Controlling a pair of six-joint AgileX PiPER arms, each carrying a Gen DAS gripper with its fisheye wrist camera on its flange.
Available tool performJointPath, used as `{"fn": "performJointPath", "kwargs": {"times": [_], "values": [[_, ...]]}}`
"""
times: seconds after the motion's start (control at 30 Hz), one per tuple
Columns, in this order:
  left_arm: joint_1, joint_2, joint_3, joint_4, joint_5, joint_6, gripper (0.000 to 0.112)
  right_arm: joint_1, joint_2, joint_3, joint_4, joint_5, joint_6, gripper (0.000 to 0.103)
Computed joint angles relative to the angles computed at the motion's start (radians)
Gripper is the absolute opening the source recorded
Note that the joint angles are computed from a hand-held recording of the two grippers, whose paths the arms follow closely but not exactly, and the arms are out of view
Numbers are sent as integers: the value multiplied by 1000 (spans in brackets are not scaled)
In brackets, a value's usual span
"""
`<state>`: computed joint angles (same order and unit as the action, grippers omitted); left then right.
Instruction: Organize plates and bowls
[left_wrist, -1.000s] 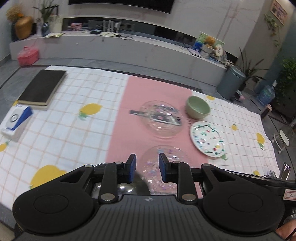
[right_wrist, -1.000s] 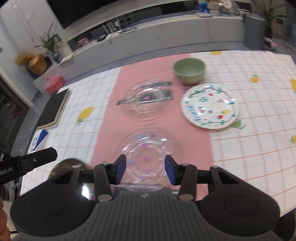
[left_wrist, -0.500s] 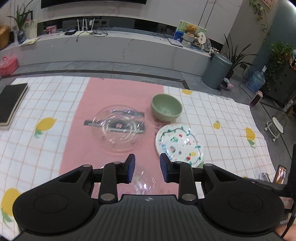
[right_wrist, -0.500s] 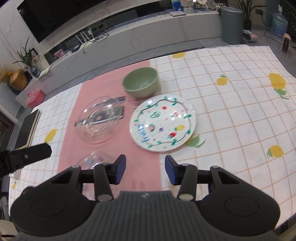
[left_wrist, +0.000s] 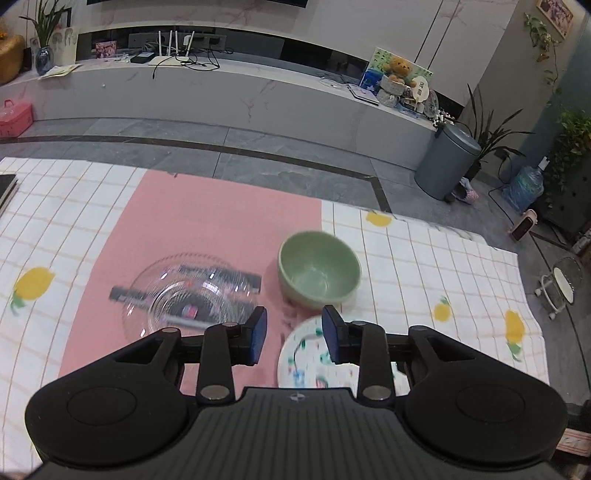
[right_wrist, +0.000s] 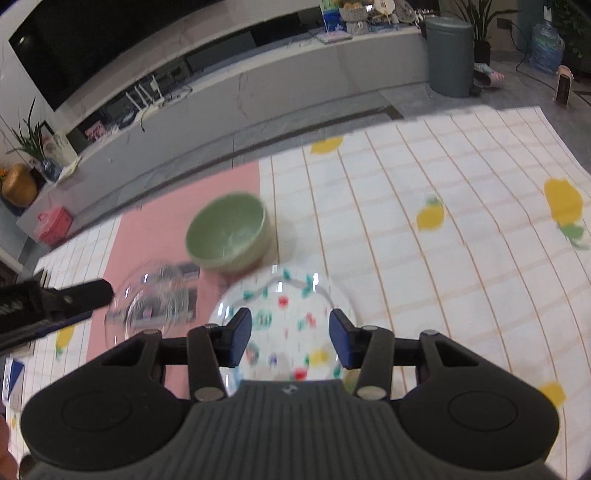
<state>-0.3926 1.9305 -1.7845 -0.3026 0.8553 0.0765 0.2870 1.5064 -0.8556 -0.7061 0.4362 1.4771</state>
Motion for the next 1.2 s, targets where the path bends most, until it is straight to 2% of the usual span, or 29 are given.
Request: {"fn": "performJointPath", "kwargs": {"times": [0.17, 0.23, 0.37, 0.6, 0.7, 0.8, 0.87, 0.9, 0.97, 1.07, 1.13, 1.2], "values": [[-13, 122, -145, 18, 9, -47, 40, -101, 81, -64, -23, -78, -33, 47], [-10, 169, -203, -1, 23, -33, 42, -138, 117, -93, -2, -101, -64, 47], [-25, 255, -313, 56, 42, -40, 43, -193, 185, -143, 64, -150, -133, 47], [-28, 400, -508, 94, 126, -112, 44, -246, 309, -250, 355, -193, -417, 46], [-35, 442, -566, 118, 155, -109, 44, -255, 350, -284, 552, -204, -596, 46], [-39, 491, -638, 136, 201, -122, 44, -243, 392, -319, 580, -192, -613, 45], [-34, 522, -684, 115, 235, -114, 44, -236, 414, -341, 626, -180, -649, 40], [-35, 529, -691, 114, 240, -115, 40, -231, 421, -347, 638, -177, -654, 33], [-39, 544, -706, 128, 247, -122, 36, -225, 436, -361, 637, -168, -650, 27], [-37, 583, -769, 126, 290, -134, 31, -220, 446, -367, 626, -172, -629, 24], [-30, 605, -804, 115, 315, -140, 26, -226, 451, -369, 682, -175, -683, 23], [-26, 616, -820, 103, 328, -144, 18, -230, 458, -369, 762, -193, -754, 16]]}}
